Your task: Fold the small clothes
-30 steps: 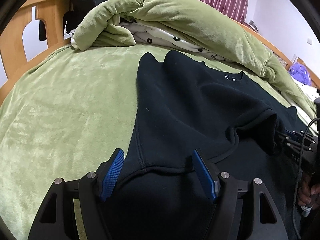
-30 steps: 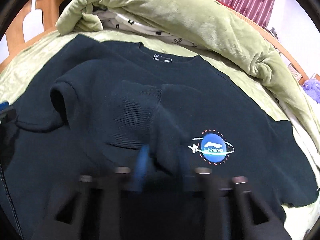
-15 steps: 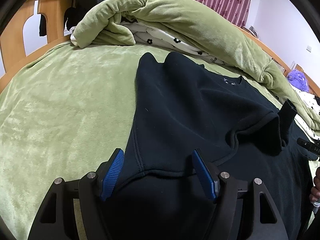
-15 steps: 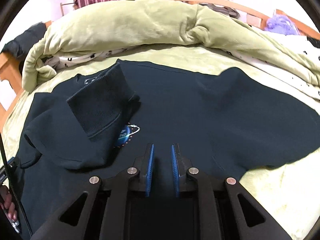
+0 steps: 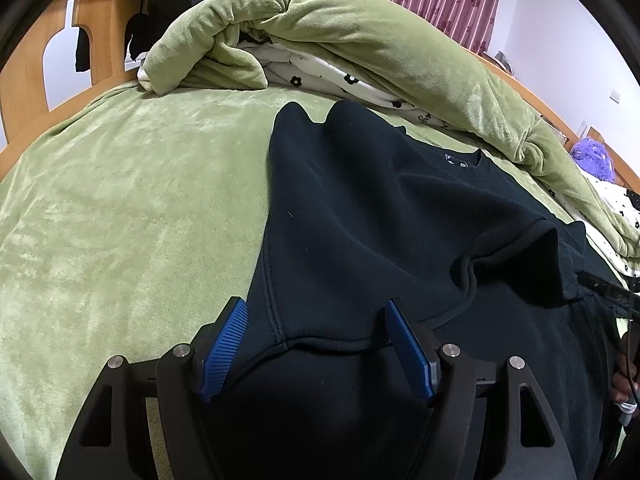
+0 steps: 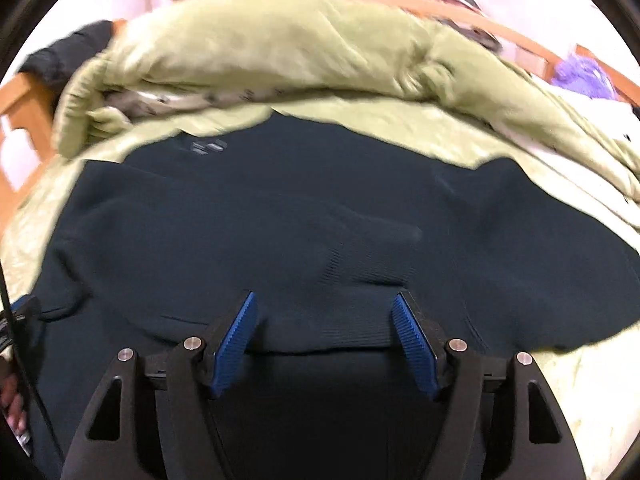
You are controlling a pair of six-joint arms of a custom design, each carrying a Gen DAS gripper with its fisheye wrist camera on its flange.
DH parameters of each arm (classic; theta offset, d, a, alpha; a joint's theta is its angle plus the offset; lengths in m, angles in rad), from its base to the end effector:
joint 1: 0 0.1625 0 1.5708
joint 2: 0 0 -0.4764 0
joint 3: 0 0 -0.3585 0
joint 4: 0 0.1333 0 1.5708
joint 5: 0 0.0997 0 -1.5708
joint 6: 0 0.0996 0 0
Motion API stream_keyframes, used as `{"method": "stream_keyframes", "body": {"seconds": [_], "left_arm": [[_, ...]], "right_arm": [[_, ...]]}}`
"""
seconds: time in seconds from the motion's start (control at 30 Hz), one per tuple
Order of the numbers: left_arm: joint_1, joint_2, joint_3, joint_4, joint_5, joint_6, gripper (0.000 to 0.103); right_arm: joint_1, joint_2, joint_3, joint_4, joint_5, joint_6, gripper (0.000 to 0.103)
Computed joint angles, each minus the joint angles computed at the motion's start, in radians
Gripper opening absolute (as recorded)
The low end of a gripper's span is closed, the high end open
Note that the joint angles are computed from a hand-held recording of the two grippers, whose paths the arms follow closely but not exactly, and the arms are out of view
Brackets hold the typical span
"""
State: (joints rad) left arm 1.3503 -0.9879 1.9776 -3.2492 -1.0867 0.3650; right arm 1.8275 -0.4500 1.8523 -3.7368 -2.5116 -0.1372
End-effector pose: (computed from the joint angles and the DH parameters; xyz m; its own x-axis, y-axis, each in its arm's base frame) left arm 0.0458 -0.6170 0.2559 -0.8069 0.1801 -0.5625 0.4891 0.7377 -0.4654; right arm 0.2039 -0.5686 0.0429 -0.6799 0.2917 0.6727 -0.2790 0.7455 -0.6053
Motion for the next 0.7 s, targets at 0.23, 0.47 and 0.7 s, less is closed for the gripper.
{"method": "stream_keyframes", "body": {"seconds": [0.23,0.47,0.7], "left_arm": [[0.0,0.0,0.0,0.003,0.001,-0.002,0.07],[0.001,0.0,-0.001,0.002,0.002,0.004,0.07],[0.001,-0.006,0.0,0.003,-0.013,0.009,0.07]], "right_arm": [[-0.046,-0.013,0.017,-0.001,-0.027,0.062,0.068],[-0.063,-0.015,0.027,-0.004,0.038,0.048,0.044],[-0.05,-0.028,0.05,-0.1,0.047,0.002,0.012]]}}
